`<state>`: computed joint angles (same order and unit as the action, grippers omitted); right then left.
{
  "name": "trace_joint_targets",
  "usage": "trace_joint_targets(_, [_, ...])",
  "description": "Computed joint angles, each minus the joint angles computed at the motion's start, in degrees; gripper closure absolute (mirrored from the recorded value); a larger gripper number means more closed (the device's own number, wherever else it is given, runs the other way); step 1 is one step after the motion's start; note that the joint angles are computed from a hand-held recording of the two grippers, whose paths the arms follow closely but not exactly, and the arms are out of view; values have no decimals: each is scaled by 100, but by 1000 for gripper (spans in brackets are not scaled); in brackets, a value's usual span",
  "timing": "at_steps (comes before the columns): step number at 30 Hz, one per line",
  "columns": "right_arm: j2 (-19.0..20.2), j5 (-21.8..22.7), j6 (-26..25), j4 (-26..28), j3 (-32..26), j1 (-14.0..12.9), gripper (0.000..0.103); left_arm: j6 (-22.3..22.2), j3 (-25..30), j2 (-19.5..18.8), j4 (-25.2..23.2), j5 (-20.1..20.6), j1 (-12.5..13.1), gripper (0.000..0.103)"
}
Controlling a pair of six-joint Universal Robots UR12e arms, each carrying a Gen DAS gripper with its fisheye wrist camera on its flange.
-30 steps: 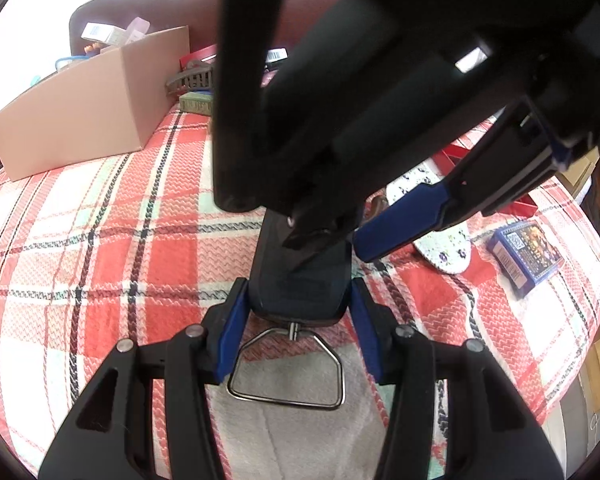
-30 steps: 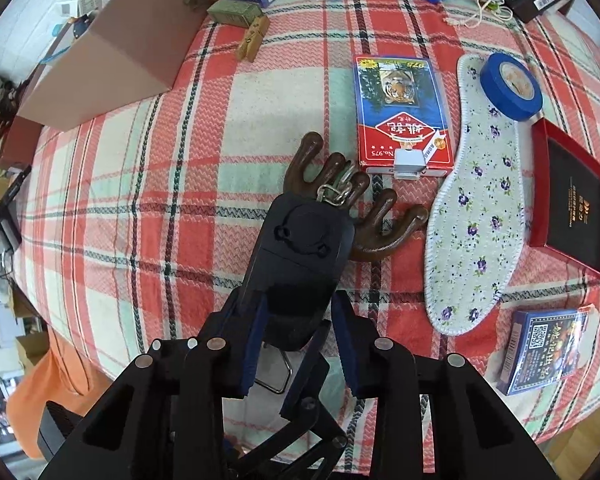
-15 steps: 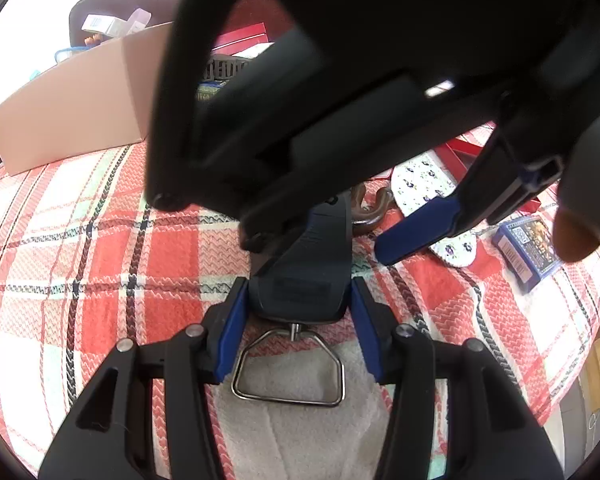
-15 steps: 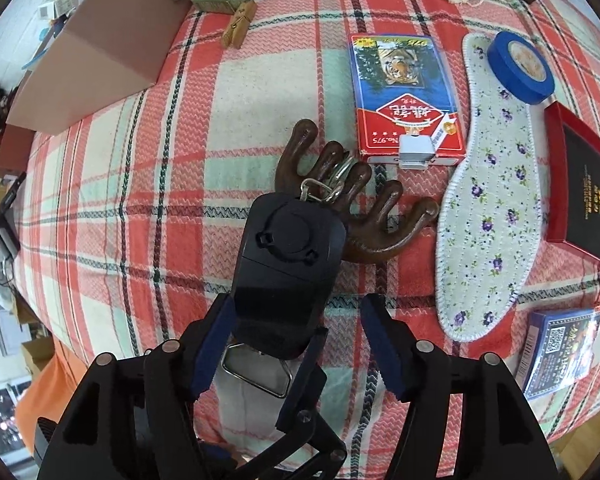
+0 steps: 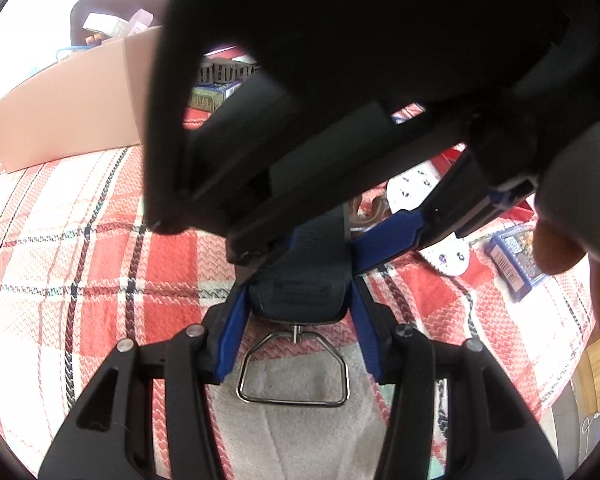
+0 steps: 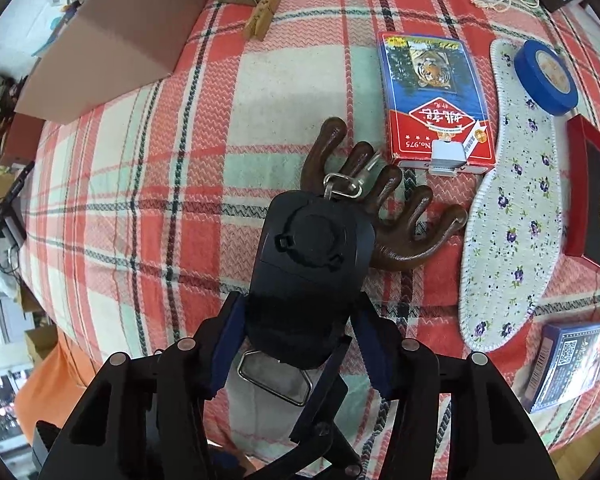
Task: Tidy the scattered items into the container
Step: 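Lift the black fob with the right gripper toward the container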
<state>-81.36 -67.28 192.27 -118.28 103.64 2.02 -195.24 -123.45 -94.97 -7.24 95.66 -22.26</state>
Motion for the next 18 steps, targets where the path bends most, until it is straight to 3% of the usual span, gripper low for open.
trace_joint_targets(18, [-303,-251,-51,-86,-501,47,53,348,535,403,-324,305,187,54])
